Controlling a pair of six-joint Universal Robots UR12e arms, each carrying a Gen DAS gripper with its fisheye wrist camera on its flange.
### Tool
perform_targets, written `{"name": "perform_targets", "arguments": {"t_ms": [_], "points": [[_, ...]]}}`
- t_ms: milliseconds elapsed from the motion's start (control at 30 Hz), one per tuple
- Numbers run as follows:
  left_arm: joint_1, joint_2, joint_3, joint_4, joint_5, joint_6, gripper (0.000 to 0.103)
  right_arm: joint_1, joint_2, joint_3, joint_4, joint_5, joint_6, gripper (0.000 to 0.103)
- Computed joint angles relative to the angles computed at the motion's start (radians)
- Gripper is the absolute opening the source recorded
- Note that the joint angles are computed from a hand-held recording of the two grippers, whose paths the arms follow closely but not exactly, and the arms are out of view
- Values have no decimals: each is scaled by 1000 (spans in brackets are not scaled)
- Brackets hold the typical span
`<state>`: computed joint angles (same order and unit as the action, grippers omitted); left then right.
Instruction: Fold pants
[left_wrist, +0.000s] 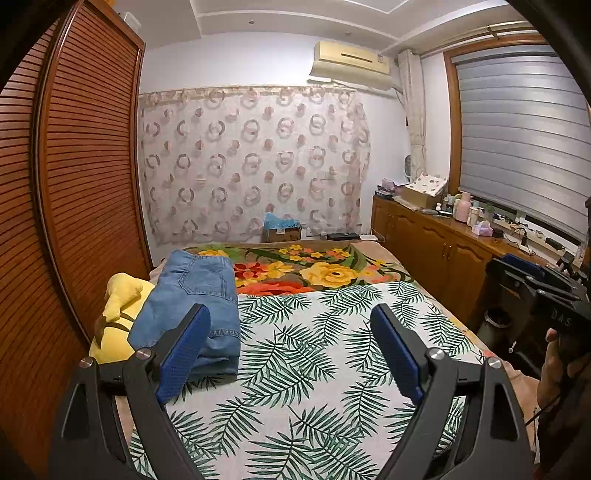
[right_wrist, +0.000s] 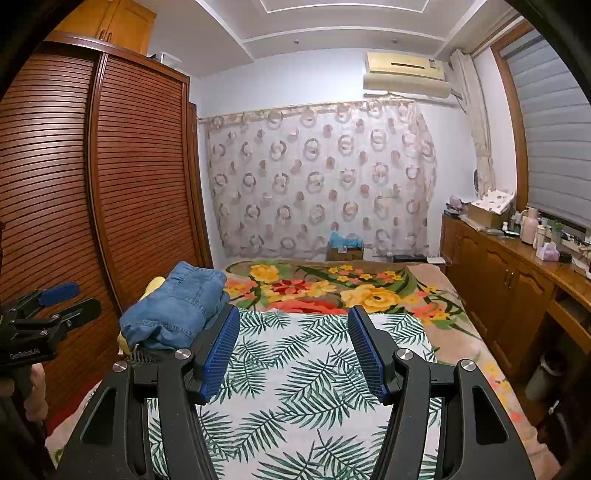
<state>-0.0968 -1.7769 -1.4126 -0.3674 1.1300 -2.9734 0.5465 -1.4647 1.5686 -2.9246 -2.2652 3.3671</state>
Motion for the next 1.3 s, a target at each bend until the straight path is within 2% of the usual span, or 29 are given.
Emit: {"name": "perform_targets", "arguments": {"t_ms": [1300], "points": [[2, 0, -11, 14, 6, -8, 89, -18, 4, 1, 1, 30, 1, 63]]}}
